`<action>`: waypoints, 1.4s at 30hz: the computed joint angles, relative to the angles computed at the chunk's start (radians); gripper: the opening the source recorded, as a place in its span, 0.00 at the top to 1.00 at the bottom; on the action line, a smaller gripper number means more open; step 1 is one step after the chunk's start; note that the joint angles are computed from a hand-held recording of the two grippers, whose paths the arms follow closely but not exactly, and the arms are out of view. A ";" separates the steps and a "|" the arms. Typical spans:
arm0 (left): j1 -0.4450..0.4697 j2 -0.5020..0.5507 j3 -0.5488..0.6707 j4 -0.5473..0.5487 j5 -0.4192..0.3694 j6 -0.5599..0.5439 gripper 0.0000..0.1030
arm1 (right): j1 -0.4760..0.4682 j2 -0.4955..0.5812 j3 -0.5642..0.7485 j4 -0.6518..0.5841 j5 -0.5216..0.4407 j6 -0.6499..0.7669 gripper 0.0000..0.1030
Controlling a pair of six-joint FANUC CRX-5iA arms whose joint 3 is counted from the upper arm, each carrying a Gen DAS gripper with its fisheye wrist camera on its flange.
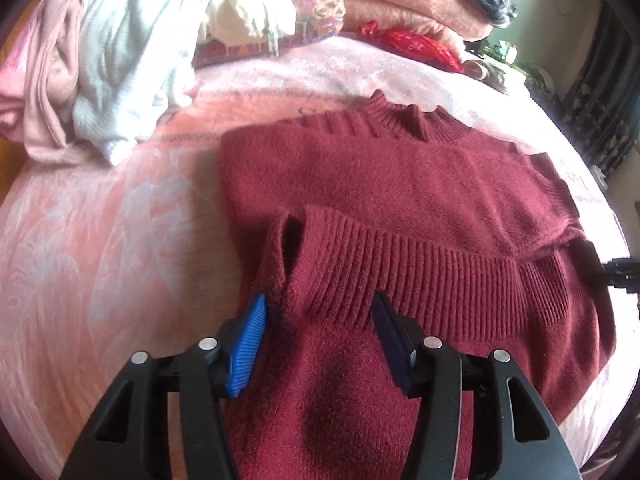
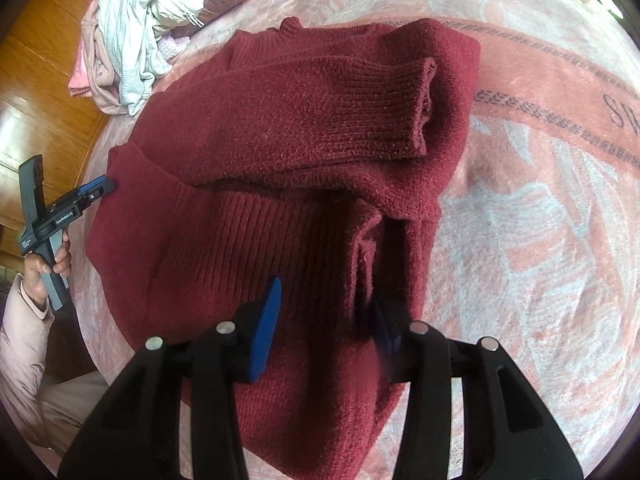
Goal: Fold small clothes
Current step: 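Lift the folded hem edge with both tools and fold it over the collar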
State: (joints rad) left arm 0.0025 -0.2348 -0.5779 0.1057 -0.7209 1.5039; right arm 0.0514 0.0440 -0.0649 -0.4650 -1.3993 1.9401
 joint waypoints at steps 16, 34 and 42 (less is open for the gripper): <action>0.013 -0.002 -0.046 0.044 0.047 -0.047 0.89 | -0.039 -0.020 0.027 -0.083 -0.035 0.078 0.94; 0.069 -0.030 -0.003 0.117 0.298 0.013 0.95 | -0.057 0.077 0.277 -0.136 0.121 -0.039 0.94; 0.050 0.238 0.248 -0.173 0.252 0.317 0.94 | 0.023 0.285 0.381 -0.015 0.271 -0.210 0.94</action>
